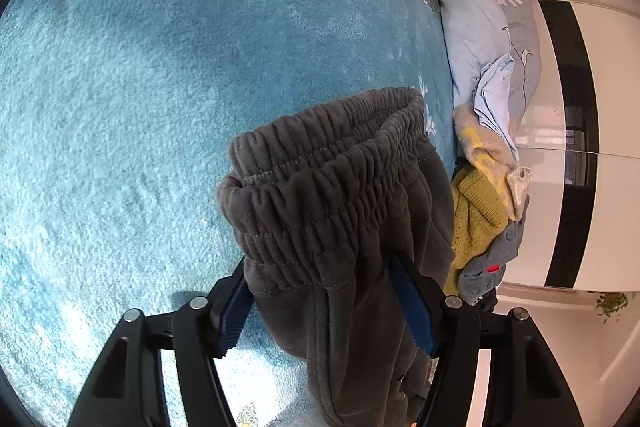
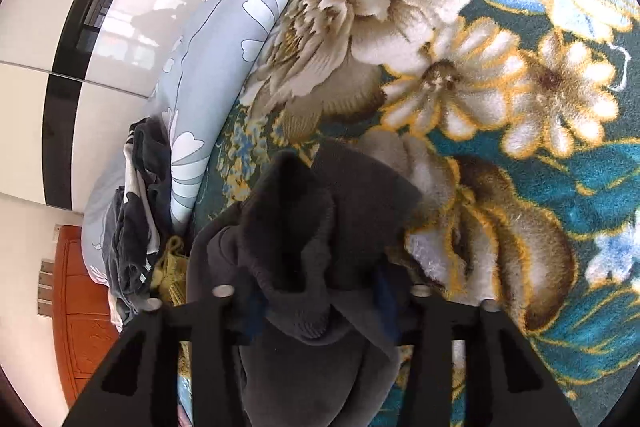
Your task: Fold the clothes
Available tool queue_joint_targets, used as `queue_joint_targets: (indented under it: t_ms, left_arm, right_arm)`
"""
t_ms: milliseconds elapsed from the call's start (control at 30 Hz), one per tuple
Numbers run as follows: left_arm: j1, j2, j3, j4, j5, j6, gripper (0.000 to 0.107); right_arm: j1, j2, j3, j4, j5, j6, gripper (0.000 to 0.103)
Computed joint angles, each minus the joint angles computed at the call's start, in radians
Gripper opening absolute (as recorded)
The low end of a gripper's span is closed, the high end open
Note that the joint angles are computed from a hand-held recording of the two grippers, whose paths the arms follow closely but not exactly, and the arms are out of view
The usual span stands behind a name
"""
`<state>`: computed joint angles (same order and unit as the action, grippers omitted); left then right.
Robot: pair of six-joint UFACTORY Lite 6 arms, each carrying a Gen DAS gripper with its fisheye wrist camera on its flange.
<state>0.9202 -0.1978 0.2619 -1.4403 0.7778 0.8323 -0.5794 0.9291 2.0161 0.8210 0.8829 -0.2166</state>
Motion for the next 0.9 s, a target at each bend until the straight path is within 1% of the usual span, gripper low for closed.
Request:
queue_joint_targets:
  t_ms: [67,133,233,333,400,467,500,533,567,600,667,700,767,800,900]
  left_arm:
    - [-0.006,-0.006,0.013,0.038,-0.024,-0.058,0.046]
    - [-0.012,-0.005,0.037,0.091,-0.039,-0.130,0.038]
    - [-0.009,-0.016,0.120,0.206,0.003,-0.258,0.031]
    - [0.032,-0.048,0.243,0.305,0.135,-0.333,0.028]
    - [0.097,-0.059,0.342,0.364,0.259,-0.343,0.028]
    - [0.195,-0.052,0.413,0.380,0.390,-0.281,0.028]
    - [0.257,-0.044,0.420,0.389,0.456,-0.218,0.028]
    - [0.313,-0.033,0.413,0.411,0.501,-0.149,0.028]
    - [0.359,-0.015,0.390,0.437,0.525,-0.073,0.028]
    - [0.400,0.013,0.347,0.458,0.528,0.006,0.029]
    - [0.484,0.108,0.265,0.498,0.502,0.166,0.029]
    - [0.499,0.147,0.234,0.517,0.459,0.204,0.029]
    - [0.495,0.216,0.180,0.544,0.342,0.227,0.029]
    - [0.514,0.244,0.170,0.549,0.326,0.239,0.029]
    - [0.613,0.325,0.176,0.571,0.361,0.271,0.029]
  right_arm:
    - [0.008,-0.013,0.026,-0.041,0.023,0.027,0.025]
    - [0.009,-0.038,0.039,-0.053,0.048,0.033,0.023]
    - [-0.006,-0.076,0.091,-0.045,0.136,0.029,0.021]
    - [-0.051,-0.149,0.113,0.020,0.263,-0.011,0.020]
    - [-0.123,-0.250,0.028,0.105,0.338,-0.077,0.019]
    - [-0.203,-0.331,-0.027,0.181,0.430,-0.125,0.019]
    - [-0.258,-0.381,-0.095,0.207,0.465,-0.177,0.019]
    - [-0.307,-0.431,-0.185,0.215,0.475,-0.248,0.019]
    - [-0.342,-0.468,-0.274,0.184,0.459,-0.309,0.019]
    - [-0.371,-0.474,-0.347,0.131,0.441,-0.347,0.019]
    - [-0.427,-0.459,-0.508,0.063,0.376,-0.412,0.019]
    - [-0.454,-0.441,-0.572,0.039,0.335,-0.432,0.019]
    - [-0.509,-0.419,-0.666,0.033,0.271,-0.446,0.019]
    - [-0.539,-0.411,-0.686,0.048,0.260,-0.457,0.019]
    - [-0.616,-0.394,-0.686,0.080,0.256,-0.455,0.019]
